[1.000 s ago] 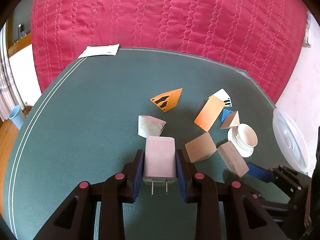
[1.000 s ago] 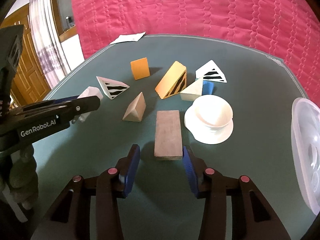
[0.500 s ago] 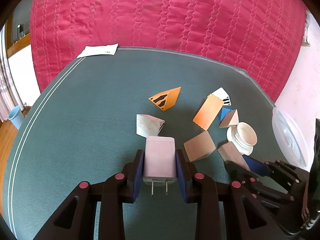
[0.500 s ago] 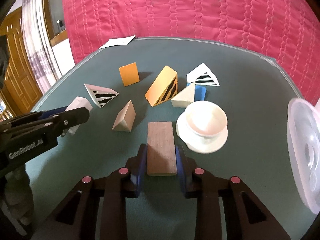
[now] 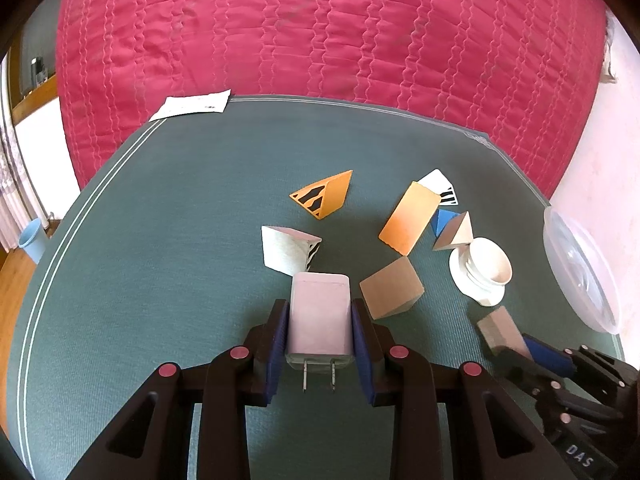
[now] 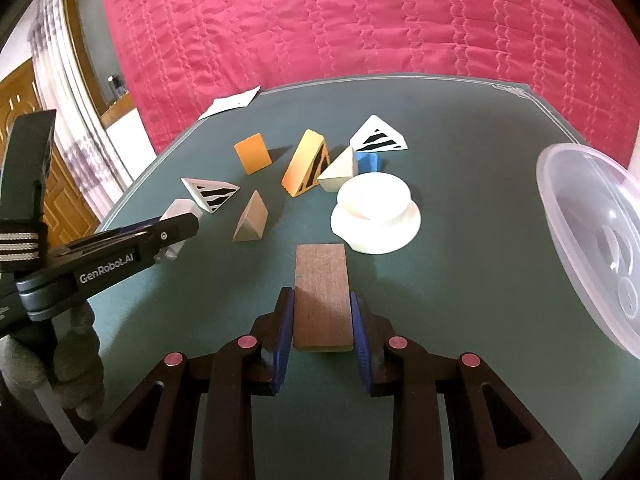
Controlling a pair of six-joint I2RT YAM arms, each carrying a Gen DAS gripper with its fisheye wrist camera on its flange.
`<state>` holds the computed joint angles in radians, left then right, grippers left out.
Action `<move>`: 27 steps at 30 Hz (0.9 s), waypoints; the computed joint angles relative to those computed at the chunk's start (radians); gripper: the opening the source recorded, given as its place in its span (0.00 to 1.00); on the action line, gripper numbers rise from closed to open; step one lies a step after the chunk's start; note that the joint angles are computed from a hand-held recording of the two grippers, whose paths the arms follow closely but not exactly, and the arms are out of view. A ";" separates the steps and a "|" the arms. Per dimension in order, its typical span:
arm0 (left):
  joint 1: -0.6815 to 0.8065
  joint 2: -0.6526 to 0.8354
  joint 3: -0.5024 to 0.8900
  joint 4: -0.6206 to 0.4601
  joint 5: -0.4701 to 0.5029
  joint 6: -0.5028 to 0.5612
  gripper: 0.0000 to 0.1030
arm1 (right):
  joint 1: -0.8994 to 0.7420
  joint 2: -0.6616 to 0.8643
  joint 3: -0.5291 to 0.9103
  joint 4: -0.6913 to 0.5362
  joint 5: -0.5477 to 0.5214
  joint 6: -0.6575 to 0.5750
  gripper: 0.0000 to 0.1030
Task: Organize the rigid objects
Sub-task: 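Carry the brown block into the clear bowl and open the right gripper while the left carries the charger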
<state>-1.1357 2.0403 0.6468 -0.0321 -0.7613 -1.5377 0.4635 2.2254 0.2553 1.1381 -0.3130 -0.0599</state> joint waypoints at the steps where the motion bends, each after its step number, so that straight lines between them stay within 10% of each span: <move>1: 0.000 0.002 0.003 -0.002 0.001 0.000 0.31 | -0.010 -0.001 -0.006 0.006 -0.006 -0.001 0.28; 27: -0.028 0.061 0.100 -0.105 0.030 -0.015 0.31 | -0.609 -0.210 -0.044 -0.060 -0.191 -0.064 0.28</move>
<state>-1.1638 2.1014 0.7468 -0.1374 -0.7311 -1.5523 -0.1460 2.0155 0.2117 1.0783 -0.5045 -0.1243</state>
